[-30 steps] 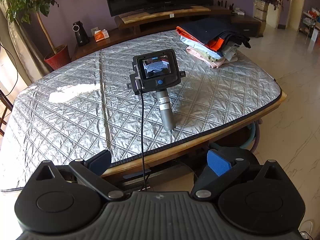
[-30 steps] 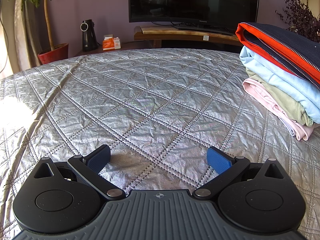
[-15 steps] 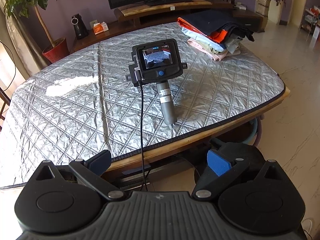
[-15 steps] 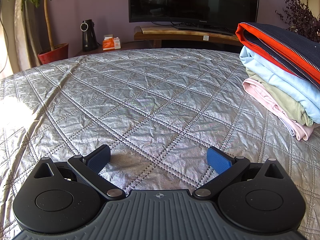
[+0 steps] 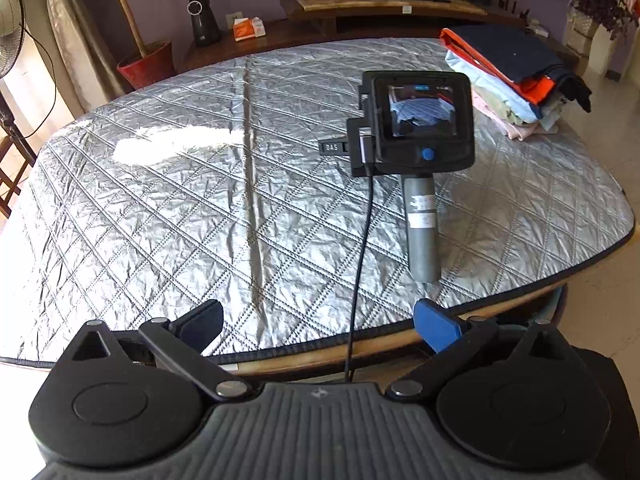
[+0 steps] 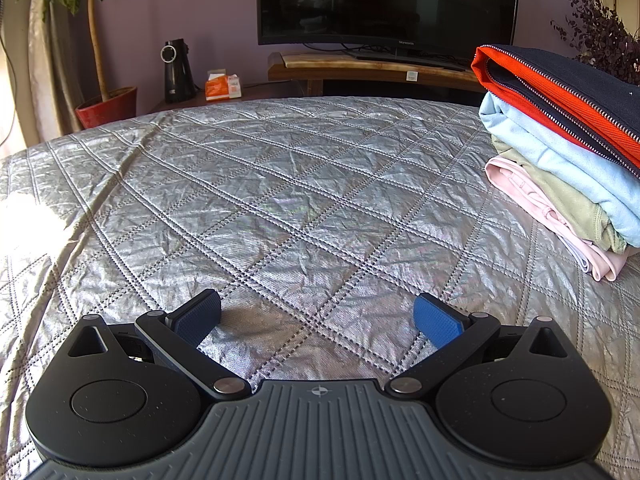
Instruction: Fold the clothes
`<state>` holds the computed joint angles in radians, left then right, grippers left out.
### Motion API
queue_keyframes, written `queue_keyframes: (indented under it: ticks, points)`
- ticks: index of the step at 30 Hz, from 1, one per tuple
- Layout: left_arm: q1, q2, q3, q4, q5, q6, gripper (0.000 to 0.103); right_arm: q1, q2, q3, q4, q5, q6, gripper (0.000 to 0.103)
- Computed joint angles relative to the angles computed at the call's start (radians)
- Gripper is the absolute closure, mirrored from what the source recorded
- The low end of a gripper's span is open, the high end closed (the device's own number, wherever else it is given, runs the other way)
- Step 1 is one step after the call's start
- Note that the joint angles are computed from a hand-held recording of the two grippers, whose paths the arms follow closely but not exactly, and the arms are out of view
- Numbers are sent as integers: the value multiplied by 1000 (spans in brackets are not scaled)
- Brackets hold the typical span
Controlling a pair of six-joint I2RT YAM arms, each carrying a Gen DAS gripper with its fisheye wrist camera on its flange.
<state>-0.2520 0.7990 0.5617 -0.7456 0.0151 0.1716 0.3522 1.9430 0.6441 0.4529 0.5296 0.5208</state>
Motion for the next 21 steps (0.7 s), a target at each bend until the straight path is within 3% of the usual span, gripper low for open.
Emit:
queue_keyframes:
  ticks: [5, 10, 15, 19, 21]
  points:
    - [203, 366, -27, 493, 36, 59, 1, -1, -1, 0, -1, 0, 0, 0]
    - [283, 788, 73, 860, 94, 74, 3, -1, -1, 0, -1, 0, 0, 0]
    - [254, 1033, 150, 1123, -39, 35, 3, -1, -1, 0, -1, 0, 0, 0]
    - [221, 1170, 199, 1253, -149, 64, 1, -1, -1, 0, -1, 0, 0, 0]
    - [219, 1209, 192, 1338, -134, 86, 1, -1, -1, 0, -1, 0, 0, 0]
